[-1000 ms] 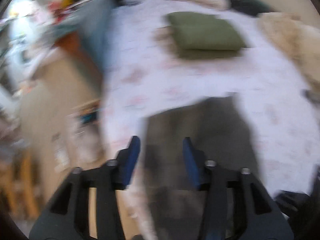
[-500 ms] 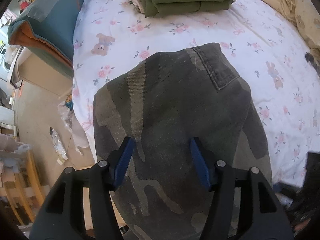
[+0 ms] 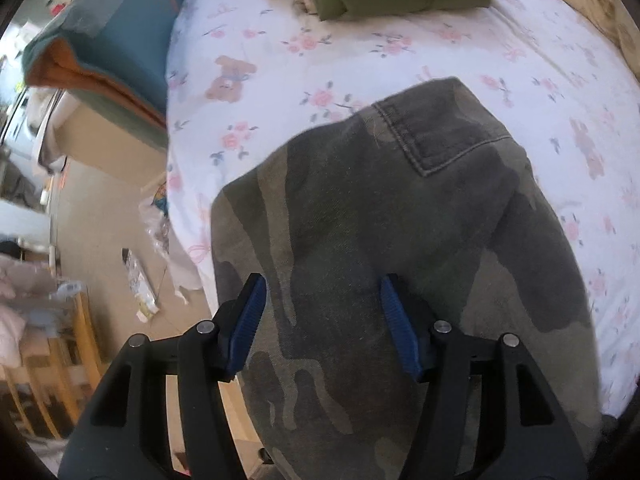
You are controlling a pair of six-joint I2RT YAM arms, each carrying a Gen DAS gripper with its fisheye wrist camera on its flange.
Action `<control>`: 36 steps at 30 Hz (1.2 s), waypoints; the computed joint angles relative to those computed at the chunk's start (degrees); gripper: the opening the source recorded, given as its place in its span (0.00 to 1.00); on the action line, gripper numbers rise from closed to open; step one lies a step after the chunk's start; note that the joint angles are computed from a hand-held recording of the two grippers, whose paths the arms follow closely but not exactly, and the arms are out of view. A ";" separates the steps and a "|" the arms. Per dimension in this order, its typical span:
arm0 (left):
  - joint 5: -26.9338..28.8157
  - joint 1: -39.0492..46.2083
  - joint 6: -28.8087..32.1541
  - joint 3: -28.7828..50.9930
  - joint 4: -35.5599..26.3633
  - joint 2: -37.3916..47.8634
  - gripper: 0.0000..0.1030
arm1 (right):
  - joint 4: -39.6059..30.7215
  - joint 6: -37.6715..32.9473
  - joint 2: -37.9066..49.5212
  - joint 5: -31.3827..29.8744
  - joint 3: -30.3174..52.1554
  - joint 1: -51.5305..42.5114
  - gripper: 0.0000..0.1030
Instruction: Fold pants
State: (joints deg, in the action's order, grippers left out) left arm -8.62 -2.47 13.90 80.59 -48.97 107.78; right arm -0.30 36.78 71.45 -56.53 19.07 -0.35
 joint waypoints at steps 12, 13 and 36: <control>3.77 0.81 -1.00 2.08 -2.89 1.00 0.55 | 2.09 3.85 2.58 4.36 -2.52 1.34 0.33; 4.68 1.12 -0.84 2.52 -3.17 0.69 0.55 | -1.02 2.00 0.30 5.19 -1.72 0.86 0.28; 28.82 0.99 1.27 9.63 -9.35 4.41 0.82 | -58.32 -52.99 35.67 10.02 45.62 -41.24 0.81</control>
